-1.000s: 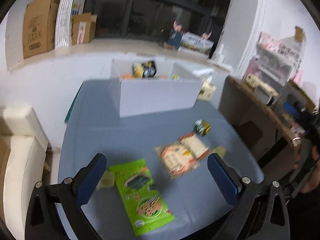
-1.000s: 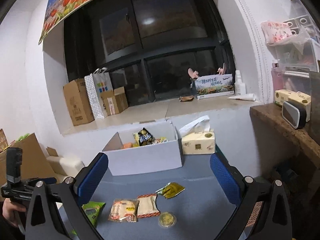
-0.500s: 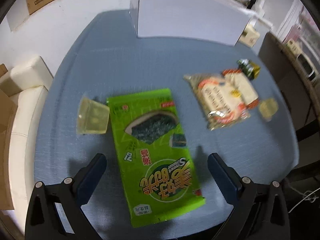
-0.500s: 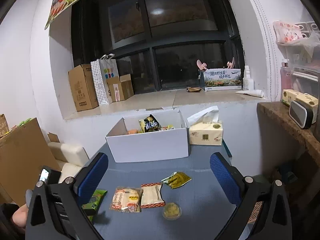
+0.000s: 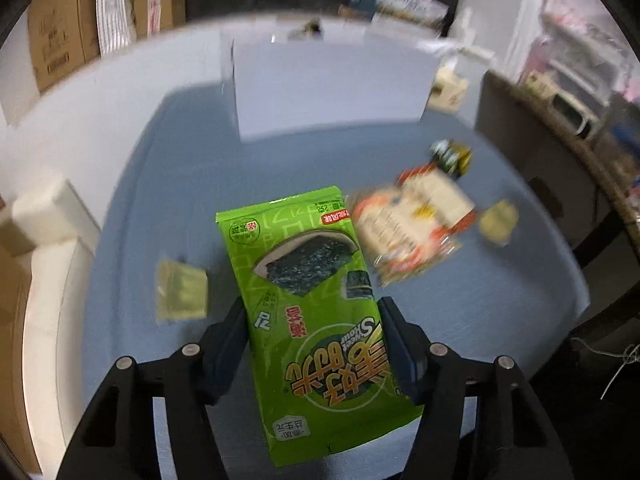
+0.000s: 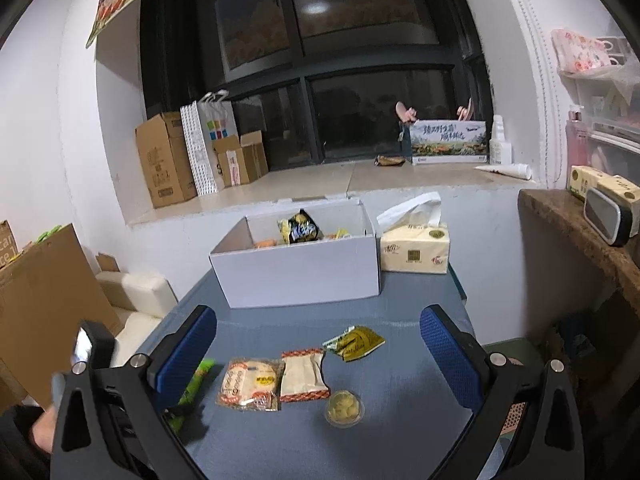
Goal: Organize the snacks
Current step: 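Grasp the green seaweed bag with the left tool while the right tool grasps the jelly cup, then carry the seaweed bag and jelly cup into the white box and release them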
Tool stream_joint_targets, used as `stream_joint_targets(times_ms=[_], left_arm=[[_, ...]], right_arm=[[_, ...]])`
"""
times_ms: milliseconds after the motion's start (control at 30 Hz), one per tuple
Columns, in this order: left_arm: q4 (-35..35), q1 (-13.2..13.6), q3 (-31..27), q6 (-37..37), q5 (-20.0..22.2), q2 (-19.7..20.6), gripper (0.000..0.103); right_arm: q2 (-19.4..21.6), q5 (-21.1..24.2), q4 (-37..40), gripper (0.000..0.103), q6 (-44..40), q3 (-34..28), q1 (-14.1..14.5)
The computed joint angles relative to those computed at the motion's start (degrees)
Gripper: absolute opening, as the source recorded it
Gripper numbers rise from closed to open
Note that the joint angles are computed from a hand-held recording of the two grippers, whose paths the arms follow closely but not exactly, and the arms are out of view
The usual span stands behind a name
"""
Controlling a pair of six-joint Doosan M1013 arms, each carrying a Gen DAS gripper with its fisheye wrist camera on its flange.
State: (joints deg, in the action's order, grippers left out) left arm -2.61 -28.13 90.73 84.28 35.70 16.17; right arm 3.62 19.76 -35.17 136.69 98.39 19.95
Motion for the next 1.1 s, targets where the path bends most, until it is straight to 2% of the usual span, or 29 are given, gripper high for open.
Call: stream_joint_targets(times_ms=[100,133,233,367,467,533,600,633,667,867,1100], left_arm=[[-2.75,0.62,0.54,2.48,-3.48,-2.02,0.068],[-3.12,0.82,0.86,3.07,-4.59,-2.48,0.068],[-3.59,1.37,0.37,4.76,-6.62,-3.54,0.068],[-4.16,1.37,0.72,6.10,-8.66,-4.68,0.068],[-5.72,1.32,0.90,7.73,-8.69,-4.88,0.068],[-7.31,1.29,0.90,9.14,-8.53,-4.73,0.068],[-7.60,1.12,0.82,9.59,-8.41,-4.42,0.068],[-7.79,1.06,0.96,9.86,-8.56,-4.42,0.068],[-8.45,1.10,0.92,10.64,-8.52,-4.38,0.068],[-10.44,1.18,1.11,11.74,-9.25,-4.14,0.068],[-17.87,1.74,0.47,18.82,-12.21,-3.93,0.068]], right_arm=[[2.42,4.45,13.11,0.103,-15.49,-2.16,-0.74],[3.24,6.05,15.16,0.103,-18.30,-2.73,-0.84],[6.41,13.34,15.54,0.103,-19.62,-4.86,-0.65],[8.23,14.13,24.04,0.103,-25.50,-5.02,-2.37],[10.14,16.78,23.72,0.103,-25.88,-6.06,-2.64],[10.94,16.81,25.70,0.100,-27.63,-6.35,-2.98],[11.79,17.98,27.48,0.080,-29.14,-6.98,-3.35],[12.30,19.24,28.02,0.037,-30.07,-7.44,-3.41],[12.34,19.10,27.42,0.040,-29.93,-7.35,-3.28],[10.31,15.86,27.11,0.039,-28.82,-5.35,-3.38],[5.87,6.96,23.20,0.039,-24.82,-3.08,-3.02]])
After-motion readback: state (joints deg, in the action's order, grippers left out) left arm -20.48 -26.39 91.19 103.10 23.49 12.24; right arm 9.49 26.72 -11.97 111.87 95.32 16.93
